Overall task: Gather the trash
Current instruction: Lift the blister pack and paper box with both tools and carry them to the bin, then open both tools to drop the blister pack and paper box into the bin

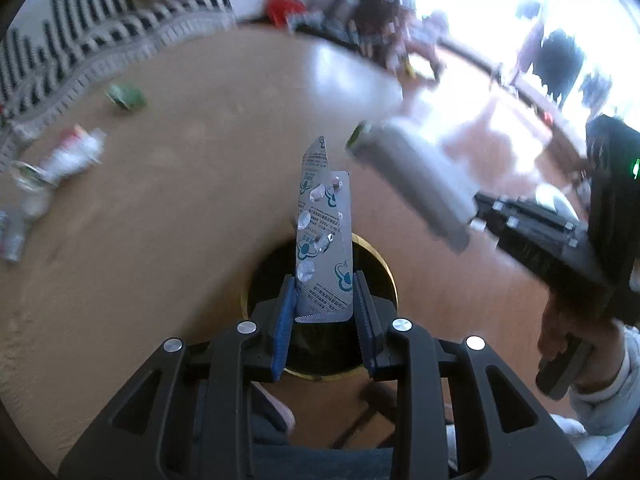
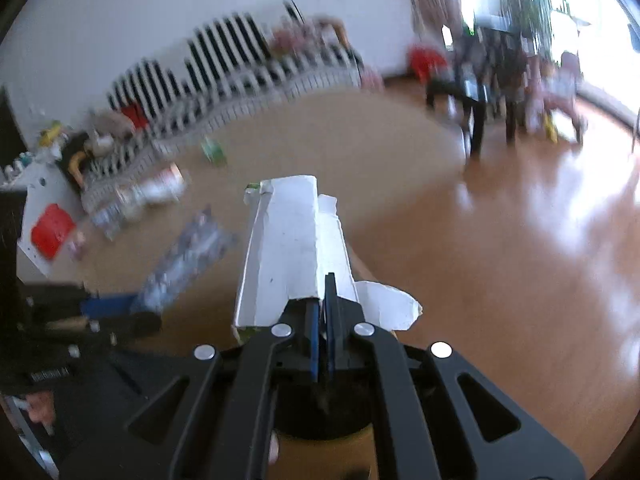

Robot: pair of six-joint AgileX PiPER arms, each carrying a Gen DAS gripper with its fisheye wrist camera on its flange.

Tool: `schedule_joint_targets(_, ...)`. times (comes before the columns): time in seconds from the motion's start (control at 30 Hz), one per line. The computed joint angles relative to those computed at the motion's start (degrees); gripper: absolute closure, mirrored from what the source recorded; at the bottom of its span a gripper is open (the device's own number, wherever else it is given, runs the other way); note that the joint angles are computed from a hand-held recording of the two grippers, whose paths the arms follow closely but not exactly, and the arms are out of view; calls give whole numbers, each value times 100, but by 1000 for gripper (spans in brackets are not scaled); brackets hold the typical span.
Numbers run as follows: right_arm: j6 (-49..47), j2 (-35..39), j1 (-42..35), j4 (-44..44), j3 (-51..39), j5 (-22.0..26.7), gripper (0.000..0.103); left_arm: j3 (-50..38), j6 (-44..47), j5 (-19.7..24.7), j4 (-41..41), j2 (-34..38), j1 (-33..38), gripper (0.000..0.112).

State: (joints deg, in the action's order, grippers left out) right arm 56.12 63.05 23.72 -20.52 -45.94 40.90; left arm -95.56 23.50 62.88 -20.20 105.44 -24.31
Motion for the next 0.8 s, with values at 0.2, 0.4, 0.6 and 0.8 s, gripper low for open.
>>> schedule_joint_targets(0.2,-1014,596,-771,1217,698,-929,99,-531,-301,206,614,1170,-454,84)
schedule_joint_targets(0.4,-2210,1223,-1255,2352,1073,-1640,99,-906,-336,333,654,1913,-444,84)
schedule_joint_targets(0.6,-2798,1618,-1357,3102,1243,-2013,99,-1210,-278,499,606,2223,-427,84)
schedule_joint_targets(0.8,-3964,1733,-1787,4476,1236,-1768,99,-1266,-355,545,575,2295,-503,60)
